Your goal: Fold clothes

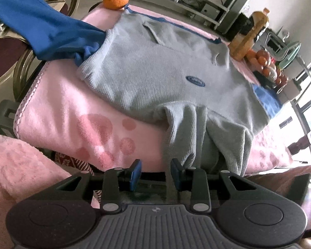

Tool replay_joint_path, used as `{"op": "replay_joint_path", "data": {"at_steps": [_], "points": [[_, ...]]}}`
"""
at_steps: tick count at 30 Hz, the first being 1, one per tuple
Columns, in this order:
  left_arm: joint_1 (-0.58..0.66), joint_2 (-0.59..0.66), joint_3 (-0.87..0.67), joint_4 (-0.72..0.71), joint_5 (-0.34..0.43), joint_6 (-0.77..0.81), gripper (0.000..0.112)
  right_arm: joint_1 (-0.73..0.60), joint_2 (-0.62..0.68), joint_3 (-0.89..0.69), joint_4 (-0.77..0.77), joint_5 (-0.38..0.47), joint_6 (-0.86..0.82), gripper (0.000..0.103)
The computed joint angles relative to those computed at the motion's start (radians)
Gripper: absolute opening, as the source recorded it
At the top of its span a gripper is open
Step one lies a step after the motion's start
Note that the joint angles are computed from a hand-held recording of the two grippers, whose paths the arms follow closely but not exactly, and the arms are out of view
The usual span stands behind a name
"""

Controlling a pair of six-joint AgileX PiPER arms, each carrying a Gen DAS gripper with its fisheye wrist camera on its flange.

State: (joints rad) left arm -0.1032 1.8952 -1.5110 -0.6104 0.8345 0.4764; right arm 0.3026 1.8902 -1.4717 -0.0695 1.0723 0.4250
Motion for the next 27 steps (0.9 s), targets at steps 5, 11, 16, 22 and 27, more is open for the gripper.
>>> {"op": "replay_joint_path", "data": {"at_steps": [5, 11, 16, 22, 27], "points": [[0.047, -0.108, 0.125, -0.135, -0.177, 0.053, 0.030, -0.080, -0.243, 0.043, 0.167, -0.039, -0.105, 0.005], [0.146, -0.151, 0.151, -0.419, -0.012, 0.344, 0.029, -0.200, -0.455, 0.139, 0.332, -0.107, -0.090, 0.005], [0.129, -0.180, 0.159, -0.487, 0.221, 0.654, 0.041, -0.277, -0.472, 0.150, 0.414, -0.177, -0.081, 0.005], [0.001, -0.244, 0.186, -0.387, 0.177, 0.898, 0.041, -0.325, -0.443, 0.108, 0.462, -0.143, -0.128, 0.006], [-0.043, -0.232, 0.156, -0.297, 0.187, 0.991, 0.041, -0.335, -0.414, 0.106, 0.504, -0.149, -0.161, 0.007]]}}
